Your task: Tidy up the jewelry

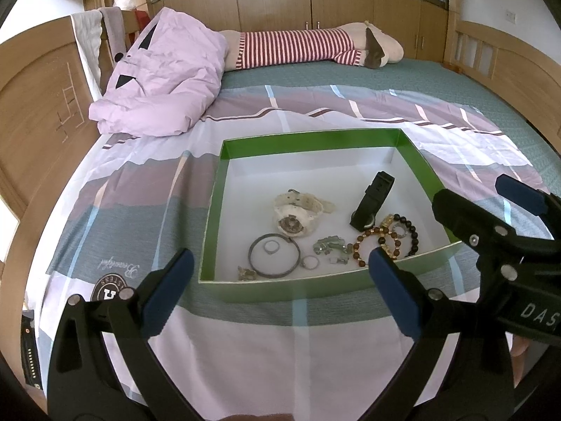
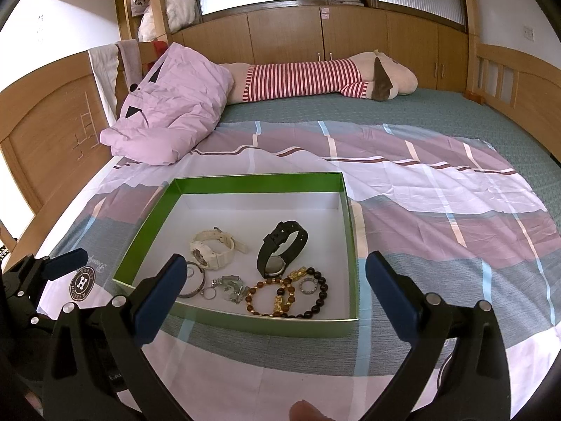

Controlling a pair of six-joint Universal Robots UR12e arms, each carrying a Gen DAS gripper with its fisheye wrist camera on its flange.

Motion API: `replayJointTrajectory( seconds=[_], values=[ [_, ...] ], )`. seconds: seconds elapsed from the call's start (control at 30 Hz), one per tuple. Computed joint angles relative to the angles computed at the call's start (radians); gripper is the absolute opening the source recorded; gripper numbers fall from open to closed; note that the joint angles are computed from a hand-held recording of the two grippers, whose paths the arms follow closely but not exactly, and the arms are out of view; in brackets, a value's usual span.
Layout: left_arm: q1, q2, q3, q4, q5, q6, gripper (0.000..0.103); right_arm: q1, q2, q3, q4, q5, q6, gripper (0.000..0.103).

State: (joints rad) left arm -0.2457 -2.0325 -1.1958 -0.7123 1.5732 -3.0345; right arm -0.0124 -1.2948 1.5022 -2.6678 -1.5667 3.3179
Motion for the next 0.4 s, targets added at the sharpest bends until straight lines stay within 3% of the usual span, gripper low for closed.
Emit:
replayJointTrajectory(
  seconds=[0.3,0.4],
  values=[
    [-0.001,0.0,0.004,-0.011,0.017,-0.001,0.101,0.0,-0.002,0.003,-0.005,0.0,0.004,0.102],
    [0.009,0.011,-0.009,0.014,0.034,-0.003,0.101,-0.03,-0.012,0.01,-0.009,0.055,0.022,0.102]
  ],
)
